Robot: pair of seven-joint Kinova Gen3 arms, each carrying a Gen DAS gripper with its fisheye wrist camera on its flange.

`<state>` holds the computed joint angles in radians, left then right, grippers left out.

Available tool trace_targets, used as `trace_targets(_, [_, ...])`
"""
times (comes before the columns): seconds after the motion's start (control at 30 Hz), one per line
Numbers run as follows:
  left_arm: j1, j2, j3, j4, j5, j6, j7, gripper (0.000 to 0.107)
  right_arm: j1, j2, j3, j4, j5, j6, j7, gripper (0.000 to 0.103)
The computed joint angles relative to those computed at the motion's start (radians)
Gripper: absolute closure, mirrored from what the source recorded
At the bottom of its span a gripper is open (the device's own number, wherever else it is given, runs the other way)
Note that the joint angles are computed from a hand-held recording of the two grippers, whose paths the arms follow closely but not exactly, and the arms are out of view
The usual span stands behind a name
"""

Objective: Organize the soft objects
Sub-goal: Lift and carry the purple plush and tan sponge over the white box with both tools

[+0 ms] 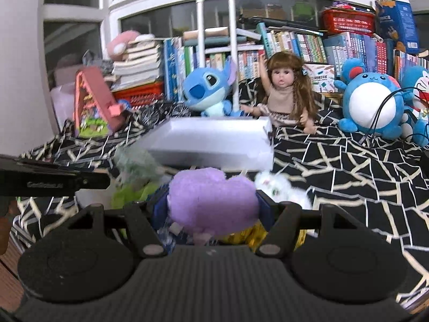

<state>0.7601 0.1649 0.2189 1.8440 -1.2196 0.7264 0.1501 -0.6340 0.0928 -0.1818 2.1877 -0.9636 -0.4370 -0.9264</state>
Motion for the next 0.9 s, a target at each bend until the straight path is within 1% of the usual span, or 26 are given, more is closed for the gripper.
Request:
trace_targets(0.03, [-0.018,-0.007,-0.006,-0.007,0.011,-0.029,-0.021,0.081,-0.007,0.001,0.024,-0.014,0.007,0.018,-0.003,0.034])
trace_targets(0.13, [-0.060,-0.010,-0.028,-0.044,0.052,-0.086,-0.093,0.081,-0.077,0.007,0.160,-0.067,0.037,0.093,-0.030,0.034])
trace_targets(0.17, [-0.049,-0.008,-0.058,-0.059,0.069,-0.101,-0.119,0.081,-0.097,0.012,0.206,-0.087,0.068,0.125,-0.059,0.034])
trace_targets(0.2, [-0.057,-0.003,-0.073,-0.081,0.096,-0.116,-0.160,0.081,-0.119,0.018,0.253,-0.108,0.094,0.158,-0.084,0.034])
trace_targets(0.23, [-0.078,0.003,-0.070,-0.103,0.128,-0.127,-0.200,0.081,-0.139,0.027,0.299,-0.136,0.104,0.197,-0.092,0.034])
trace_targets(0.27, [-0.118,0.010,-0.051,-0.127,0.160,-0.145,-0.241,0.081,-0.163,0.036,0.345,-0.165,0.099,0.236,-0.084,0.034])
trace_targets(0.33, [-0.211,0.034,0.007,-0.180,0.230,-0.165,-0.322,0.081,-0.205,0.061,0.438,-0.234,0.086,0.317,-0.058,0.034])
trace_targets(0.37, [-0.257,0.049,0.040,-0.208,0.259,-0.168,-0.363,0.081,-0.224,0.081,0.484,-0.275,0.078,0.358,-0.041,0.034])
trace_targets(0.43, [-0.350,0.094,0.113,-0.286,0.318,-0.157,-0.444,0.081,-0.265,0.120,0.577,-0.347,0.099,0.439,-0.055,0.034])
trace_targets(0.47, [-0.396,0.118,0.153,-0.323,0.349,-0.148,-0.485,0.081,-0.267,0.145,0.604,-0.390,0.119,0.480,-0.087,0.033])
trace_targets(0.5, [-0.442,0.145,0.197,-0.361,0.377,-0.140,-0.526,0.081,-0.255,0.167,0.613,-0.431,0.150,0.521,-0.128,0.033])
trace_targets(0.53, [-0.474,0.174,0.223,-0.402,0.415,-0.130,-0.566,0.081,-0.226,0.191,0.604,-0.474,0.183,0.561,-0.168,0.033])
trace_targets(0.57, [-0.488,0.203,0.229,-0.444,0.447,-0.117,-0.607,0.081,-0.186,0.216,0.581,-0.521,0.202,0.602,-0.194,0.033])
trace_targets(0.6, [-0.485,0.230,0.218,-0.482,0.477,-0.105,-0.648,0.081,-0.159,0.245,0.574,-0.567,0.204,0.643,-0.204,0.033])
trace_targets(0.63, [-0.468,0.258,0.188,-0.524,0.512,-0.091,-0.688,0.081,-0.149,0.269,0.586,-0.604,0.191,0.683,-0.198,0.033])
trace_targets(0.67, [-0.444,0.282,0.145,-0.562,0.553,-0.078,-0.724,0.081,-0.153,0.297,0.615,-0.641,0.162,0.724,-0.179,0.033])
trace_targets(0.7, [-0.435,0.312,0.121,-0.602,0.594,-0.061,-0.757,0.081,-0.169,0.329,0.659,-0.676,0.121,0.765,-0.154,0.033])
trace_targets(0.8, [-0.399,0.370,0.031,-0.669,0.716,-0.048,-0.833,0.081,-0.203,0.416,0.762,-0.758,0.012,0.865,-0.076,0.033])
trace_targets(0.83, [-0.380,0.390,-0.009,-0.693,0.756,-0.036,-0.856,0.081,-0.213,0.447,0.794,-0.789,0.000,0.905,-0.071,0.033])
trace_targets(0.9, [-0.358,0.422,-0.066,-0.728,0.832,-0.016,-0.902,0.081,-0.218,0.493,0.816,-0.837,0.025,0.944,-0.097,0.033])
